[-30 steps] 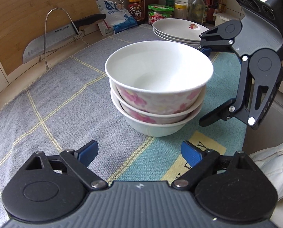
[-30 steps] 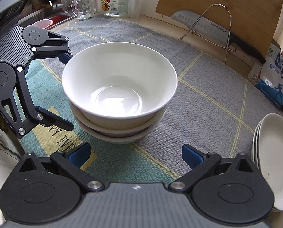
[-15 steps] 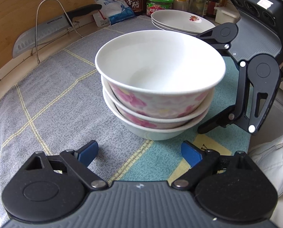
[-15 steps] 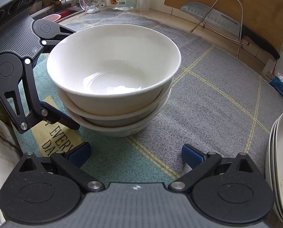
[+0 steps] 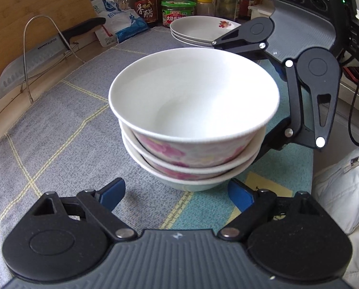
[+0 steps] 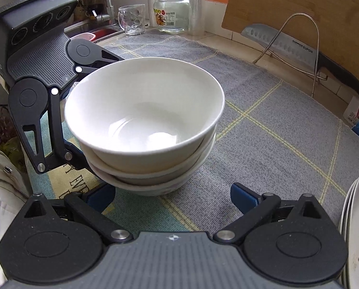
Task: Organize plates and bowls
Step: 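Grip the rim of the bowl stack with the left gripper while the right gripper grips the opposite rim, then carry the bowl stack with both grippers over the flower plate stack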
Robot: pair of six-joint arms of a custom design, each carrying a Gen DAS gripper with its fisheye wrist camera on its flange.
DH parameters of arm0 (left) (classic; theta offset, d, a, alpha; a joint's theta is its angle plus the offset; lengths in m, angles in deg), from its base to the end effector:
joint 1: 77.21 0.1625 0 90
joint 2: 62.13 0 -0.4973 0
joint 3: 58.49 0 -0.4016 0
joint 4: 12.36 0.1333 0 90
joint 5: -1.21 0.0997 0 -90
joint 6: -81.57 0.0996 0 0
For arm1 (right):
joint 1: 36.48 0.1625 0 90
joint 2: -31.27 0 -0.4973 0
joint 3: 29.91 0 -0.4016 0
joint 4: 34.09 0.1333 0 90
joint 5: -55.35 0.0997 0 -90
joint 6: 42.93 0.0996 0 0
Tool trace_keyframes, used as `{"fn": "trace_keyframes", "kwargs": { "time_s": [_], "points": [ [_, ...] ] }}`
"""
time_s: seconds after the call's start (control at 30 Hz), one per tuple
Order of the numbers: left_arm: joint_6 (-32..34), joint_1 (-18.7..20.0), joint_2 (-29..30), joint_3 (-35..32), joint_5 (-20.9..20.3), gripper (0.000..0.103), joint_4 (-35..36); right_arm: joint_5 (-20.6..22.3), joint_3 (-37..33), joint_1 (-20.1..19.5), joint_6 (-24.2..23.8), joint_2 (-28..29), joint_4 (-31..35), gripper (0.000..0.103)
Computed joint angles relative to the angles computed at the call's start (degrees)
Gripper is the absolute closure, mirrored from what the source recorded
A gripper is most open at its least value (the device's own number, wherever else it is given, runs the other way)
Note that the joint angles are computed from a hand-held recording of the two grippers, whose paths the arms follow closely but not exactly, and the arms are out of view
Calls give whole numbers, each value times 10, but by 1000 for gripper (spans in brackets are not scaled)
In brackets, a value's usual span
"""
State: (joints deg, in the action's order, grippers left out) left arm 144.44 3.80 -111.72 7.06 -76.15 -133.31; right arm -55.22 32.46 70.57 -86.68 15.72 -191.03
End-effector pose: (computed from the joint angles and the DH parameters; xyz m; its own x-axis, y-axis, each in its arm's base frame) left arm 0.0235 -0.8440 0.3626 -0.3092 0.8932 -0.3266 0.9344 0.3491 0.0702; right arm 0.3519 -0.8121 -0.0503 -0.4818 -0.7356 0.4762 -0.8424 0.5385 -0.0203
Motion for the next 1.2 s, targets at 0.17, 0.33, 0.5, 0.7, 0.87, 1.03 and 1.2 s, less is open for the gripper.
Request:
{"fn": "trace_keyframes", "kwargs": {
  "time_s": [0.17, 0.33, 0.5, 0.7, 0.87, 1.03, 1.2],
  "points": [
    [24, -3, 8, -21, -7, 13, 25, 0, -15, 4, -36, 4, 22, 1],
    [51, -5, 10, -36, -15, 14, 54, 3, -25, 5, -49, 4, 46, 9],
    [64, -6, 21, -63, -19, 14, 86, 8, -32, 6, -56, 3, 67, 11],
    [75, -6, 33, -93, -18, 19, 128, 20, -44, 4, -56, 3, 99, 18],
    [77, -7, 39, -109, -17, 19, 148, 27, -49, 2, -51, 2, 115, 18],
    [79, -7, 49, -128, -16, 19, 169, 33, -64, 0, -56, 7, 133, 17],
    [80, -8, 55, -141, -14, 18, 185, 41, -72, -2, -59, 9, 147, 16]
  ]
}}
